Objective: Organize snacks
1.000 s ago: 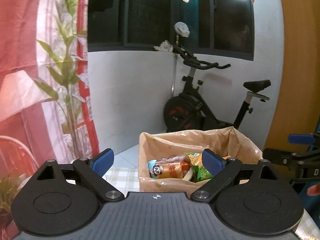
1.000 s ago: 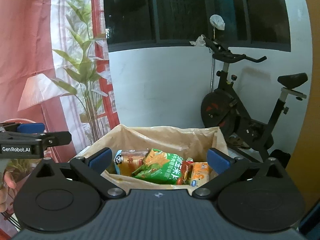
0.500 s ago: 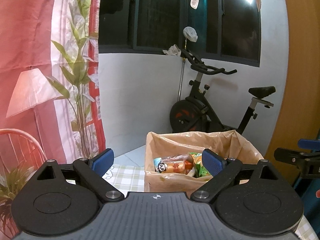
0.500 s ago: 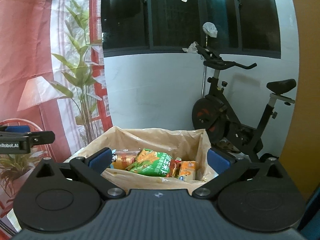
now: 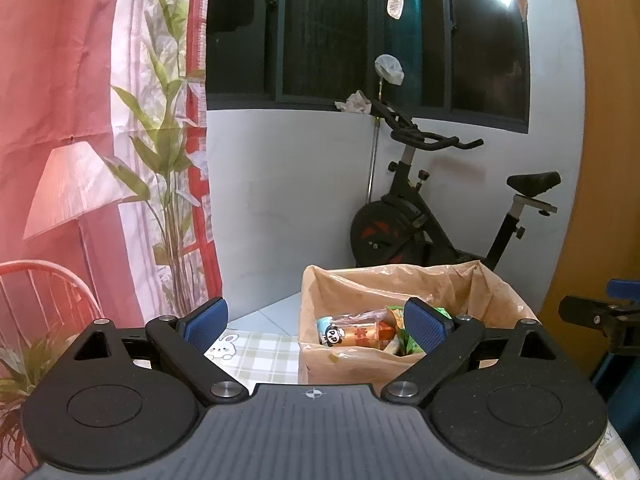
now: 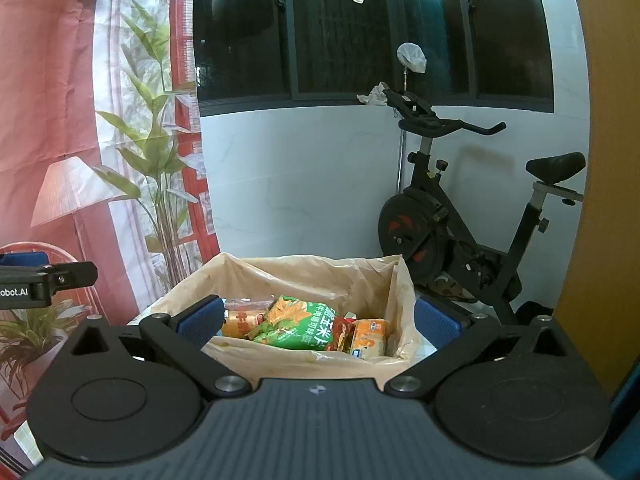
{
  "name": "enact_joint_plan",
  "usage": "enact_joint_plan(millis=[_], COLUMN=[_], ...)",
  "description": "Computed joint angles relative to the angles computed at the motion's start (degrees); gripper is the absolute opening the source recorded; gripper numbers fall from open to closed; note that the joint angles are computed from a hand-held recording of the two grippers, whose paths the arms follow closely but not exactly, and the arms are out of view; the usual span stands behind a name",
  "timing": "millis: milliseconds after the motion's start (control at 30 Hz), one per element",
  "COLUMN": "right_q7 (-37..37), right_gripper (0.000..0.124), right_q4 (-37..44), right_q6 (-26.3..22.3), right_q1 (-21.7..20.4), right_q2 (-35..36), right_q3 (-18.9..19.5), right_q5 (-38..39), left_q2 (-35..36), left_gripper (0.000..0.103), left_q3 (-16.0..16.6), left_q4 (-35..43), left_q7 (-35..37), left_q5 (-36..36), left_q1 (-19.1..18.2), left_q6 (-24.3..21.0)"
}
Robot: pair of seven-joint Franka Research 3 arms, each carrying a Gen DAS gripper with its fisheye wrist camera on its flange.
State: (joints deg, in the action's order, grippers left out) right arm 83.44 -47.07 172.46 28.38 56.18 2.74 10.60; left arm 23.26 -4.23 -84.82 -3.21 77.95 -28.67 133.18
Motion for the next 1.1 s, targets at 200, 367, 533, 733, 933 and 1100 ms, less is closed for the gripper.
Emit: enact_joint_plan(millis=[200, 367, 533, 733, 933, 1100], right_q7=[0.69, 0.64, 0.46, 0.25, 0.46, 0.29], right_gripper=[0.103, 0.103, 0.103, 0.103, 0.103, 0.103], right_q4=[-1.29, -1.47, -0.93, -1.09, -1.13, -1.14], right_q6=[0.85, 1.03, 0.80, 0.89, 0.85, 0.86], right_q1=[0.16, 0.10, -0.02, -0.09, 0.00, -0.11], right_q2=[-0.70, -0.81, -0.63, -0.71, -0.76, -0.78], right_q3=[-0.45, -0.32, -0.12, 0.01, -0.20, -0.03], right_q5=[-0.03, -0.08, -0.07, 0.02, 0.01, 0.04], left_q2=[-0.43, -0.50, -0.67, -0.56, -0.47, -0.33], left_gripper=[0.096, 0.096, 0.096, 0.097, 0.097, 0.097], left_q3=[-0.01, -0.11, -0.27, -0.38, -0.27, -0.34], left_q4=[-0.47, -0.38, -0.49, -0.32, -0.21, -0.07], left_q7=[-1.23, -1.48, -1.82, -1.10, -0.37, 0.46], left_q5=[0.41, 0.65, 0.81, 0.60, 0.65, 0.11], left_q1=[-0.01, -0.25, -0.15, -0.11, -0.18, 0.11], left_q6=[0.19, -1.11, -1.03, -1.26, -1.44, -0.97])
